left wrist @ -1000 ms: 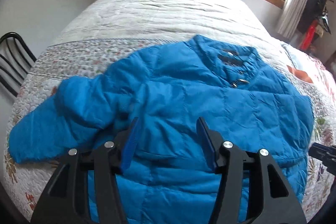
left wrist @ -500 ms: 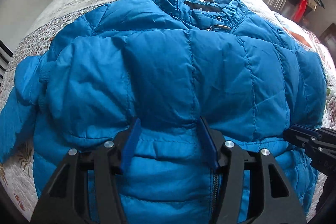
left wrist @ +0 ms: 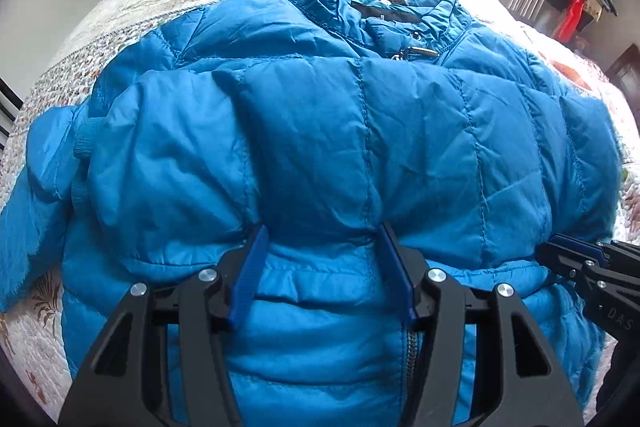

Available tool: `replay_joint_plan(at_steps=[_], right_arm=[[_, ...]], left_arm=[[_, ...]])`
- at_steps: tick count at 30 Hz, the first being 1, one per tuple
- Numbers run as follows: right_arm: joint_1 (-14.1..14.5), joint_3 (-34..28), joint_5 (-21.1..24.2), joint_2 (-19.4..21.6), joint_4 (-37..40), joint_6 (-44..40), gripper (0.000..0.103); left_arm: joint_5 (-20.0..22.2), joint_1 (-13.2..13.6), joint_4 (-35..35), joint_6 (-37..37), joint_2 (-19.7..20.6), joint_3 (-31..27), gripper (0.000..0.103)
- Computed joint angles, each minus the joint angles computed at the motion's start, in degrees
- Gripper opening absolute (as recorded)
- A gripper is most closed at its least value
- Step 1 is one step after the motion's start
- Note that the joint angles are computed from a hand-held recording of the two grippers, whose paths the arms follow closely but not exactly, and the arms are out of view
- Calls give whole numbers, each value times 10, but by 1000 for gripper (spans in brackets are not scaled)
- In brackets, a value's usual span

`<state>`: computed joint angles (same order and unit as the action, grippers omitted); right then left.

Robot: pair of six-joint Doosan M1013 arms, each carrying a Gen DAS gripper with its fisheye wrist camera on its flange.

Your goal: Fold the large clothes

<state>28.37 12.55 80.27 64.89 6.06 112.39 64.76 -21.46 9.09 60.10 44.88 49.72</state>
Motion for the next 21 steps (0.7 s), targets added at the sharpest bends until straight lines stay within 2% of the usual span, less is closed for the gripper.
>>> replay_joint_plan(at_steps=[1, 3, 5, 7, 10, 13, 15, 16, 21], right_arm=[[-1, 39, -31, -22, 4, 4, 24], [2, 106, -84, -63, -13, 9, 41], [6, 135, -104, -83, -25, 2, 44], [9, 149, -110, -93, -29, -5, 44], [14, 127, -90, -82, -35, -9, 44], [20, 80, -56, -57, -50, -12, 44], [22, 69, -49, -50, -52, -14, 44], [23, 84, -54, -57, -52, -13, 44], [24, 50, -30, -37, -59, -7, 44]], left_arm=[[1, 2, 0, -6, -6, 4, 56], [-28, 5, 20, -24, -33, 37, 58], [-54, 12, 33, -38, -61, 73, 75], [-77, 23, 52, -66, -93, 117, 75], [-68, 48, 86, -127, -127, 170, 75], [-44, 80, 116, -200, -154, 218, 75], [-31, 104, 128, -245, -172, 249, 75], [-28, 116, 132, -267, -182, 266, 75], [-32, 171, 124, -361, -225, 337, 75]])
